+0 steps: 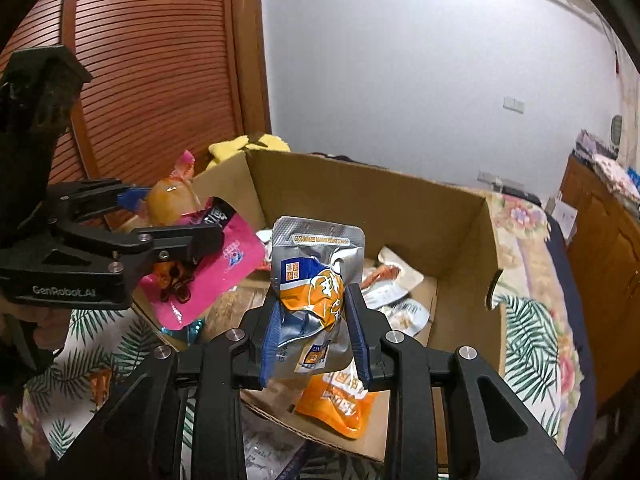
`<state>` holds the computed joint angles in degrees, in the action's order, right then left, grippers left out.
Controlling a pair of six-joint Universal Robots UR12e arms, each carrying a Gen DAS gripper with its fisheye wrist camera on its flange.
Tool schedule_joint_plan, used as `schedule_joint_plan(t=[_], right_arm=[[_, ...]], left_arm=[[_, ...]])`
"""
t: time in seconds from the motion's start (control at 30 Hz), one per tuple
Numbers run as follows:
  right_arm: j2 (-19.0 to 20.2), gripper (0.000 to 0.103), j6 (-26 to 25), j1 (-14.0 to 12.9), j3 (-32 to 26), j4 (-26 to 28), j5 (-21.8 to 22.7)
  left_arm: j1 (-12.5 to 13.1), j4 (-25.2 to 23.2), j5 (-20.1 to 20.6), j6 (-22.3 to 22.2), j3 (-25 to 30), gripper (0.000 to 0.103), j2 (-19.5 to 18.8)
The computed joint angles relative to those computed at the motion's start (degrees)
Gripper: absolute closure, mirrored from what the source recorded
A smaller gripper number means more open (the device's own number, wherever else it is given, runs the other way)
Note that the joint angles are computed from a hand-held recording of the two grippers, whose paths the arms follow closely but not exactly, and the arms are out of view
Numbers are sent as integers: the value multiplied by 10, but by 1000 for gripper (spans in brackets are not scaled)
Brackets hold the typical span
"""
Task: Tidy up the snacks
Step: 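Carry both held packs over the box and open both tools to drop them, then move both tools back beside the box, right tool lowering onto the white foil packet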
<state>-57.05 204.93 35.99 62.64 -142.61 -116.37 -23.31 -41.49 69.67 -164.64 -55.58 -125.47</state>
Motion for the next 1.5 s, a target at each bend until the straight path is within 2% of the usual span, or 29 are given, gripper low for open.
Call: schedule_joint_plan(t=[0.1,0.17,0.23,0.43,0.63,0.83,0.93,1.17,1.3,1.43,1.5], right_arm=[[-2,71,12,-3,3,1,12],[-2,61,11,-2,4,-3,11],[-2,58,9,0,2,-4,9],[-13,57,1,8,16,-36,6],[-32,57,-13,29,43,-66,3],[-37,57,-7,47,59,-48,21],[-32,56,22,49,59,-25,21],[-19,35,127,40,62,37,39],[-10,34,176,35,56,64,53],[0,33,207,35,41,90,37],[5,29,217,36,34,97,27]], left_arm=[[-1,1,10,-1,-4,33,1],[-1,3,12,-2,-7,31,3],[0,13,4,-6,-11,29,6],[5,42,-9,-13,-32,26,21],[16,82,-28,-16,-84,26,57],[33,123,-47,-11,-156,25,101],[41,137,-49,-9,-192,25,121],[58,141,-52,-4,-260,25,151],[65,133,-55,-5,-282,25,157],[68,134,-53,8,-293,25,159],[67,136,-52,15,-299,25,160]])
